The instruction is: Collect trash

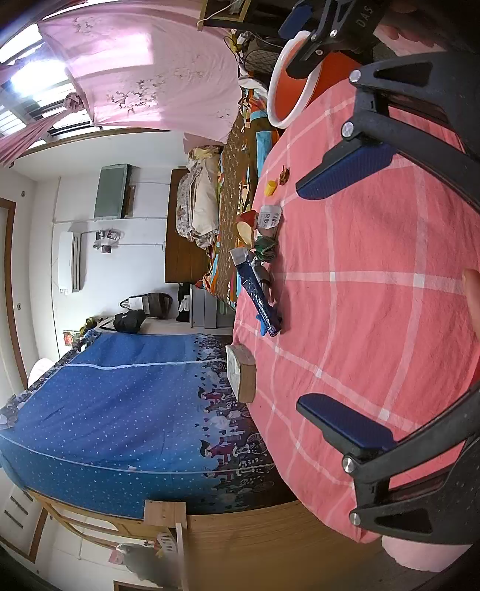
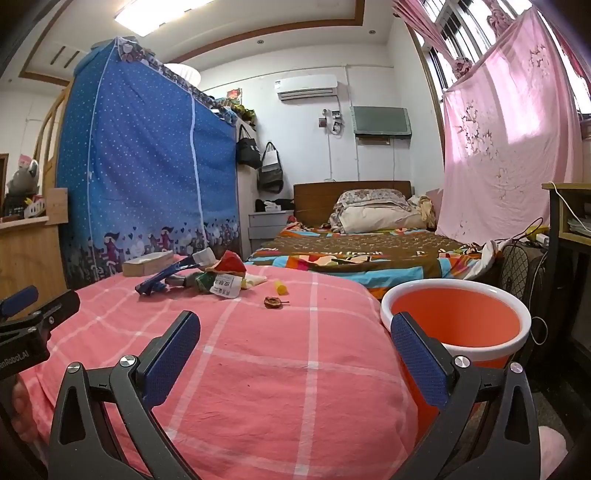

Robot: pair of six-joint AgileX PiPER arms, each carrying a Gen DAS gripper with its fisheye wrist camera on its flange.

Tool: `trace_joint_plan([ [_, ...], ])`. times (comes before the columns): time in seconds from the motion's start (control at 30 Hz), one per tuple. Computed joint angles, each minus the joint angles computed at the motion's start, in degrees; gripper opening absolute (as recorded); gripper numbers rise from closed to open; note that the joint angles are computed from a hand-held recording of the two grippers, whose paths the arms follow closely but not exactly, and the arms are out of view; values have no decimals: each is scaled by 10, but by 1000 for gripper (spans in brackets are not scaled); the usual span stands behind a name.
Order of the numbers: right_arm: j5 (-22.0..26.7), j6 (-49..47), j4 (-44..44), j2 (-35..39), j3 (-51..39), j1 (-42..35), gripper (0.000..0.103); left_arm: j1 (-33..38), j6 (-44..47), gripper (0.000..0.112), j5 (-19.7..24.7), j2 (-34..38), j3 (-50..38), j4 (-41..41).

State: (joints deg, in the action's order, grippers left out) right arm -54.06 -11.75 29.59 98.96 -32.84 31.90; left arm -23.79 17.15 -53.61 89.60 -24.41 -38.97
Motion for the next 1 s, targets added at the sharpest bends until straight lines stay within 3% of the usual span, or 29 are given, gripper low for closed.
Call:
trace_joint_plan([
  [1.0,2,1,0,2,-3,0,103,0,4,103,2,-2,3,1],
])
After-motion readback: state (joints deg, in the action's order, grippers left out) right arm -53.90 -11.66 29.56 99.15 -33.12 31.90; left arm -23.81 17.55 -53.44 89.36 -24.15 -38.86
